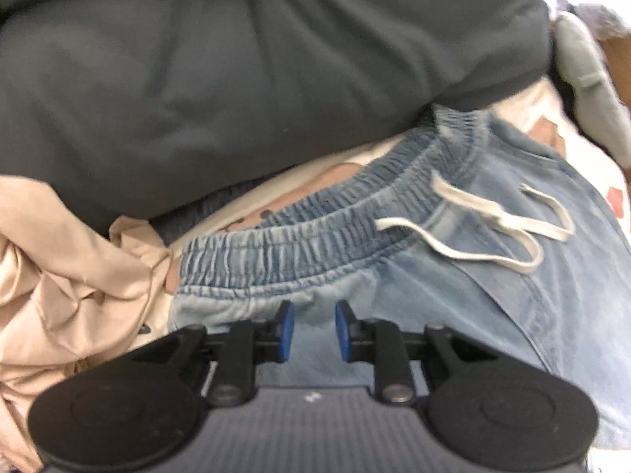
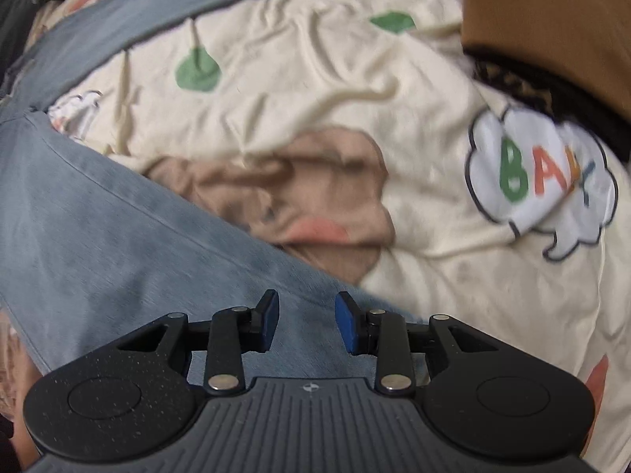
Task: Fold clothes
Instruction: 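Pinch the elastic waistband with the left gripper and release it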
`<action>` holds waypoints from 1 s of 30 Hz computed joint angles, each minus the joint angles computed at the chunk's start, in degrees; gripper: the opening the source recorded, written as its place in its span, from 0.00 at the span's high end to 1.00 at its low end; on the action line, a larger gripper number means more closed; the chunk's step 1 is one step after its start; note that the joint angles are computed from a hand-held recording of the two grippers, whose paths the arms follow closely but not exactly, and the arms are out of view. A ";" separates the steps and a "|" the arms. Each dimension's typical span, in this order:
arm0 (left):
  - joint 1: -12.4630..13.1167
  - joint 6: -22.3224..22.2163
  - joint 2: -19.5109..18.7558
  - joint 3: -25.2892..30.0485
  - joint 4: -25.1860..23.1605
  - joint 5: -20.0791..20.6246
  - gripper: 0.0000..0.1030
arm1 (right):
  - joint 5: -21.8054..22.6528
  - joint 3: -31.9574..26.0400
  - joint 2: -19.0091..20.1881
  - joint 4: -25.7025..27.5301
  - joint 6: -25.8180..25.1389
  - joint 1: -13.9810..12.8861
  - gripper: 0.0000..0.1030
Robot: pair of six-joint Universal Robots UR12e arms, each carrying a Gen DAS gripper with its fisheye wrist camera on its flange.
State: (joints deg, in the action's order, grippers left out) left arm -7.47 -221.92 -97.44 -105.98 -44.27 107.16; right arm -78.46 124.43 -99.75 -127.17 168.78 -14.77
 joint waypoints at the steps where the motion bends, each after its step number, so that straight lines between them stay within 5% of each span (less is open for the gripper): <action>1: 0.33 -0.51 -0.24 -0.03 -0.12 -0.10 0.78 | 0.04 -0.25 0.32 -0.24 -0.06 0.22 0.63; 4: 1.21 -1.66 -0.94 -0.56 0.42 -0.60 0.79 | 0.10 -0.98 1.36 -0.46 -0.08 0.81 0.63; 5: 1.47 -1.92 -1.28 -0.67 0.58 -0.52 0.86 | 0.11 -1.18 1.77 -0.39 -0.04 1.07 0.63; 6: 1.68 -4.46 -1.47 -0.85 0.19 0.08 0.94 | 0.08 -1.35 2.27 -0.37 0.04 1.45 0.63; 9: 1.83 -9.64 -2.02 -1.41 0.32 1.60 0.97 | -0.19 -1.83 3.85 -0.39 -0.19 2.73 0.62; 14: -0.34 -8.55 -3.53 3.32 -9.15 5.43 0.95 | 0.11 -2.00 4.51 -1.08 0.31 3.19 0.60; 19: -1.61 -1.13 -4.05 6.94 -8.35 5.24 0.81 | 1.46 -2.02 3.99 -0.89 1.15 2.30 0.60; 23: -2.26 4.89 -6.43 10.27 -2.09 3.54 0.72 | 1.74 -1.56 3.73 -2.74 1.30 1.93 0.60; 30: -3.37 6.09 -11.54 15.29 2.29 1.77 0.71 | 1.82 -1.42 4.27 -8.02 1.99 2.21 0.60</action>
